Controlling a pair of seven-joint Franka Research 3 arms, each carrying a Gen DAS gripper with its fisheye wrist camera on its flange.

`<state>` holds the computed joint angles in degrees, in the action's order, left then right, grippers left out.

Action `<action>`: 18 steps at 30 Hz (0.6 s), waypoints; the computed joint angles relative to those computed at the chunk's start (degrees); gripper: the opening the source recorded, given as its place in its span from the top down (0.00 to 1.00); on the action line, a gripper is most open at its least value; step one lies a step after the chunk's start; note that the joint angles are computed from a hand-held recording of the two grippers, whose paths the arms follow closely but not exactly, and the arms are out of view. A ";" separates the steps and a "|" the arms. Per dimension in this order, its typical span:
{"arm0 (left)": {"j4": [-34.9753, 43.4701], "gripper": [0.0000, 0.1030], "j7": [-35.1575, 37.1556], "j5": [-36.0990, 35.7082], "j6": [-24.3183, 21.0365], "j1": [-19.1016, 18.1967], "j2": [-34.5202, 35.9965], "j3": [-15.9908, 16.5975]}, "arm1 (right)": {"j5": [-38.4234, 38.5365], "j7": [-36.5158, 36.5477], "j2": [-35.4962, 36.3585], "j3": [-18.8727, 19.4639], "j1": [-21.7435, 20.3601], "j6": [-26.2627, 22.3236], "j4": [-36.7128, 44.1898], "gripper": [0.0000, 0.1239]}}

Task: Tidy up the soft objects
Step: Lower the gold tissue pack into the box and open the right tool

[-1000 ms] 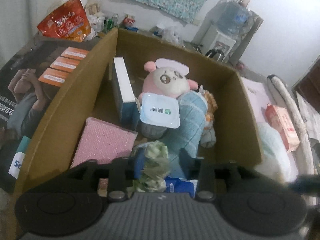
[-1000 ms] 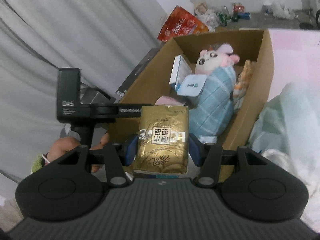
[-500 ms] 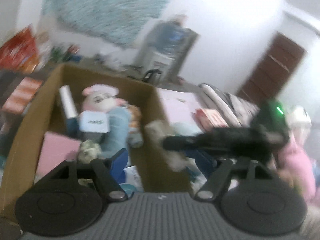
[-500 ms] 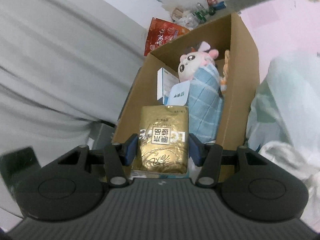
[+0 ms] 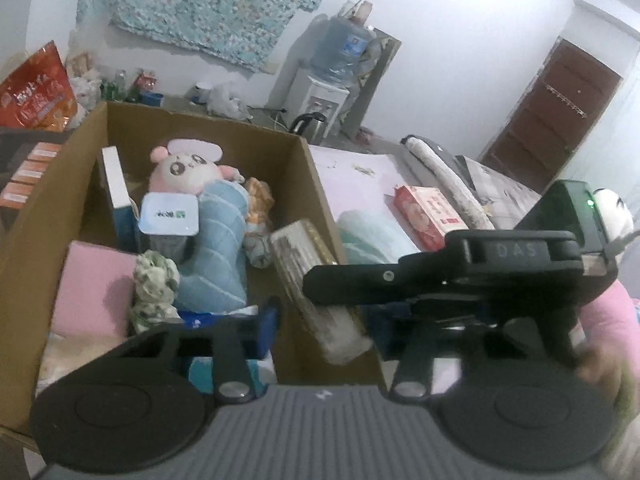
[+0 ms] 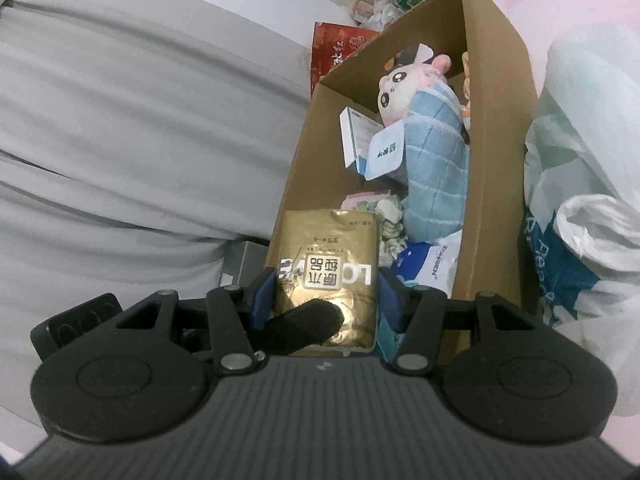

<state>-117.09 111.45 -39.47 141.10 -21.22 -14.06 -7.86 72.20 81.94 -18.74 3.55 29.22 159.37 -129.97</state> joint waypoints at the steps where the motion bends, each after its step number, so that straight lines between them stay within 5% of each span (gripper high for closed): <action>1: -0.06 0.69 -0.20 0.51 -0.17 0.07 -0.01 -0.15 | 0.27 -0.17 -0.03 -0.12 0.04 -0.01 -0.08 0.57; 18: 6.49 0.73 -7.23 8.42 -6.12 2.66 10.69 -3.60 | 5.03 -3.31 -12.46 -2.70 -0.55 8.76 -12.09 0.53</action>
<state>-110.60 104.22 -31.05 134.98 -18.56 -3.37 -11.46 77.23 78.63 -31.21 0.85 28.68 168.13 -142.06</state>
